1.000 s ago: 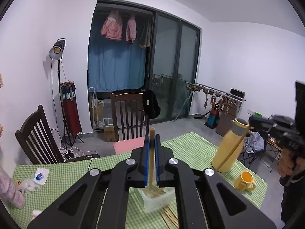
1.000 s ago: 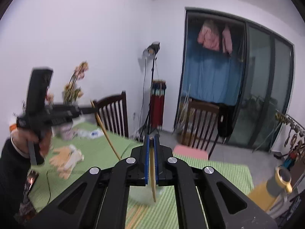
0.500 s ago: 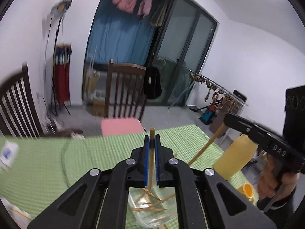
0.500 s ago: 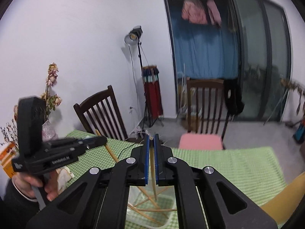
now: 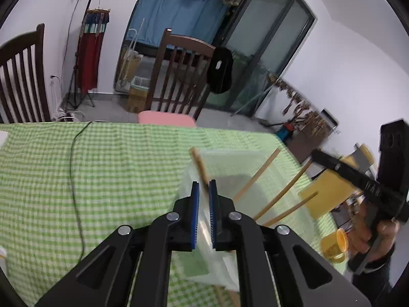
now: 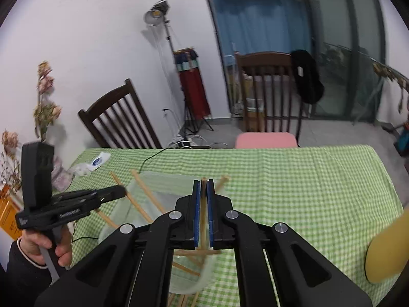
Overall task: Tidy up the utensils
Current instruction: 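Open the right gripper inside the container while the left gripper opens too, then withdraw both open tools from the container back toward the loose chopsticks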
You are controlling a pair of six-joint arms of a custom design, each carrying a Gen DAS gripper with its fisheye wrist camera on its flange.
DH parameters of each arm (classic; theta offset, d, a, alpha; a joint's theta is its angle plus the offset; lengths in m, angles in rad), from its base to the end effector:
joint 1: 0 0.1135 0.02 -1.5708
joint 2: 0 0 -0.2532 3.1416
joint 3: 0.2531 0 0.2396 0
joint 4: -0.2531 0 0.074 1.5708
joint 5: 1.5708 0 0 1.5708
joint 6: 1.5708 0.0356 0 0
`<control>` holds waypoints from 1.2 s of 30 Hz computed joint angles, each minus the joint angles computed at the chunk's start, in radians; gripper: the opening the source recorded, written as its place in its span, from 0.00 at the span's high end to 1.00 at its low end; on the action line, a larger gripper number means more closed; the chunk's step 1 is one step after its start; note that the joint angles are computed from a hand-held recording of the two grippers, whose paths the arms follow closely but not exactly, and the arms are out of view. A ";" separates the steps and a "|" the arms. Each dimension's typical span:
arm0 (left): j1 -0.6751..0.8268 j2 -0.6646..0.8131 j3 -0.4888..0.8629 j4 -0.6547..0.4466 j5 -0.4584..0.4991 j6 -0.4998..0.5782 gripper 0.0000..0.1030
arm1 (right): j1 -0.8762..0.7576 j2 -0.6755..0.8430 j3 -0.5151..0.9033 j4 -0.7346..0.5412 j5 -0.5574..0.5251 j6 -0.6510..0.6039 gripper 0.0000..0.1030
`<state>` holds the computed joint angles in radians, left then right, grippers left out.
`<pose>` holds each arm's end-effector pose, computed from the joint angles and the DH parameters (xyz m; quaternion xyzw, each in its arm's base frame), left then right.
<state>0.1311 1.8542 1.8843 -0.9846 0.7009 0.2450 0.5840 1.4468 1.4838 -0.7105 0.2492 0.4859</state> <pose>0.3791 0.0268 0.3410 0.1549 0.8876 -0.2681 0.3410 0.2577 0.1598 0.3656 0.0100 0.8956 0.1231 0.4273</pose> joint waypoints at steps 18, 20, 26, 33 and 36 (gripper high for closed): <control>0.145 -0.283 -0.167 -0.090 0.041 0.142 0.64 | 0.113 -0.125 0.036 -0.182 0.142 0.086 0.44; 0.176 -0.320 -0.176 -0.106 0.040 0.156 0.55 | 0.161 -0.144 0.052 -0.232 0.193 0.098 0.43; 0.366 -0.534 -0.341 -0.136 0.113 0.238 0.44 | 0.362 -0.224 0.044 -0.381 0.391 0.185 0.36; 0.723 -0.739 -0.522 -0.359 0.307 0.616 0.32 | 0.659 -0.237 0.019 -0.639 0.611 0.465 0.31; 0.881 -0.763 -0.552 -0.541 0.372 0.871 0.29 | 0.808 -0.200 0.024 -0.782 0.698 0.667 0.30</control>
<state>1.0117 1.0913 1.3318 -1.5258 1.0730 1.1158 1.3917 1.2471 1.5076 -1.4927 0.9476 1.1528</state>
